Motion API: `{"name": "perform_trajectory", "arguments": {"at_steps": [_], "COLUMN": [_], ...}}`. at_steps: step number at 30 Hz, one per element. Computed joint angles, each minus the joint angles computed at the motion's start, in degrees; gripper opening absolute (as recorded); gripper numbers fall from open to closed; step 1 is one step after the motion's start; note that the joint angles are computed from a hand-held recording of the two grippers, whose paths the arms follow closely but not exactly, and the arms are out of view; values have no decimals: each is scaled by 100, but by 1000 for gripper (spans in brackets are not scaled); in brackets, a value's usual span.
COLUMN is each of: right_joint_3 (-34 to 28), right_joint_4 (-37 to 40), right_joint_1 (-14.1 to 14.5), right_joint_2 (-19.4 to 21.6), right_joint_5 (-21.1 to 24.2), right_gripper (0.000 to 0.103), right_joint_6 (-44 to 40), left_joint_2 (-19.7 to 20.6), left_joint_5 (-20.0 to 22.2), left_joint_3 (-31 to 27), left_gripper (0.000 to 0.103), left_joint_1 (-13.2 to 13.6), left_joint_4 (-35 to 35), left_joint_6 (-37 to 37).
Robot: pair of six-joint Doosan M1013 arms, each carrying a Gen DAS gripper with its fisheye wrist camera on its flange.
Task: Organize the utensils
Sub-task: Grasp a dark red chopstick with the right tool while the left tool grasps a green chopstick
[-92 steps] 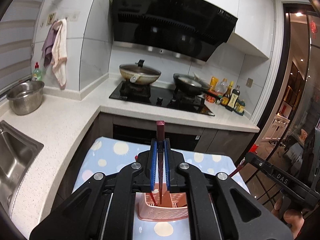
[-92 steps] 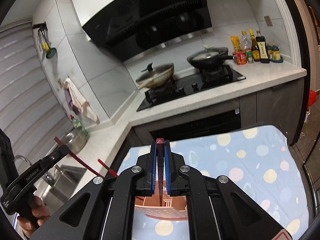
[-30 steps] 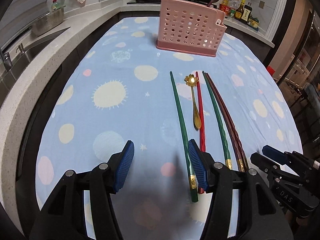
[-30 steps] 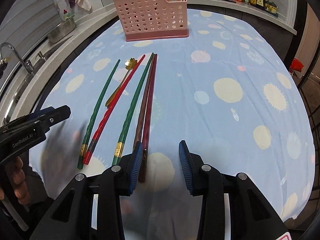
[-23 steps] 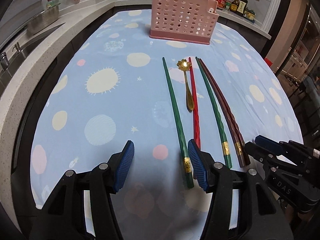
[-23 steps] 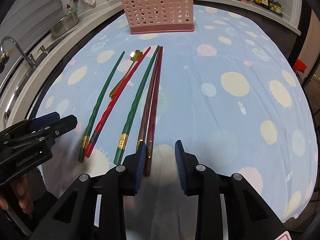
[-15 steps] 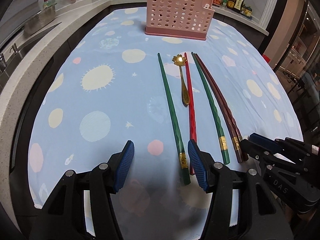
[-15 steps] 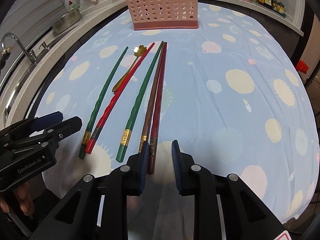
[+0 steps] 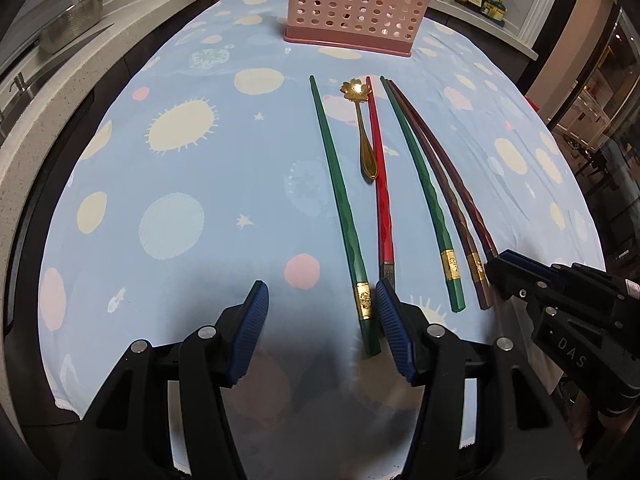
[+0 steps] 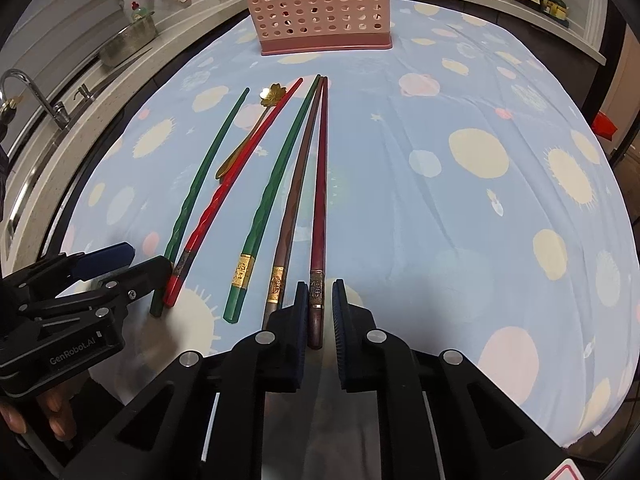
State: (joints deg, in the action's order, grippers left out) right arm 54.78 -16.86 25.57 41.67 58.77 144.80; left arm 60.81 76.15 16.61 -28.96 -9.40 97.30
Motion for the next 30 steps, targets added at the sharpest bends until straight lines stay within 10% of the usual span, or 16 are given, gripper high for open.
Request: {"name": "perform_trajectory", "arguments": {"at_steps": [7, 19, 30], "right_joint_3": [13, 62, 230], "right_joint_4": [-3, 19, -212], "right_joint_1": [-2, -9, 4], "right_joint_2": [-5, -35, -167], "right_joint_5": [-10, -50, -220], "right_gripper": [10, 7, 7], "right_joint_6": [10, 44, 314], "left_joint_2": [-64, -188, -334], "left_joint_5": [-74, -176, -501], "left_joint_3": [130, 394, 606], "left_gripper": [50, 9, 8], "left_joint_1": [-14, 37, 74], "left_joint_4": [50, -335, -283], "left_joint_6": [64, 293, 154]}}
